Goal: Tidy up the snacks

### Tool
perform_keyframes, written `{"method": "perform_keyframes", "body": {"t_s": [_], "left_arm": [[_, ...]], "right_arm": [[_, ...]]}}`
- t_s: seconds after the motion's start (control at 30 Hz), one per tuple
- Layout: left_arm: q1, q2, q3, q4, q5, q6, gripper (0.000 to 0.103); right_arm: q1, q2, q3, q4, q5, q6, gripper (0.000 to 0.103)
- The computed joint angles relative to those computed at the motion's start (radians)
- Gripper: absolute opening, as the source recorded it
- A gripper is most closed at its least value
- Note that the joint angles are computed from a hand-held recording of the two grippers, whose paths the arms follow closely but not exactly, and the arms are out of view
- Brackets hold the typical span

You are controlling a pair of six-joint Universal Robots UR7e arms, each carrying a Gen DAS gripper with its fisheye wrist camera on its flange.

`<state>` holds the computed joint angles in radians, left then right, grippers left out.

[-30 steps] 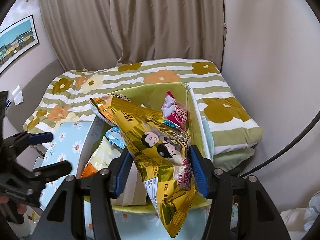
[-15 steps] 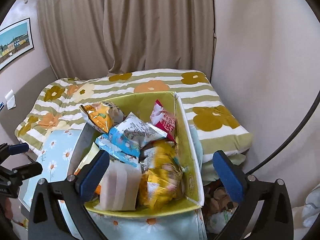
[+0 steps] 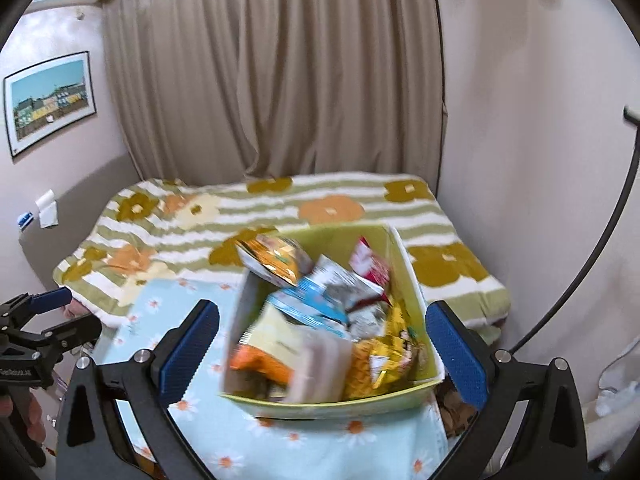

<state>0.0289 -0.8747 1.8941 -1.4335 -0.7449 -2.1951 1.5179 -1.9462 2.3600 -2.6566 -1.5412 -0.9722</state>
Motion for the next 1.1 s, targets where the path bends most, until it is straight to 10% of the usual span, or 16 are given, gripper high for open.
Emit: {"method": "perform_keyframes", "body": {"t_s": [0.3,1.1], "left_arm": [[-0.179,0.074,-0.169,0.449,-0.115,-0.279,0.103],[-0.282,0.143,-0.217,0.502,-0.177,-0.336,0.103]], "right_arm": [[0.01,-0.295,0.104,0.149,0.066,-0.009,0.103],[-0.08,-0.537,0.179,0.261,0.143,-0.081,0.103]]}}
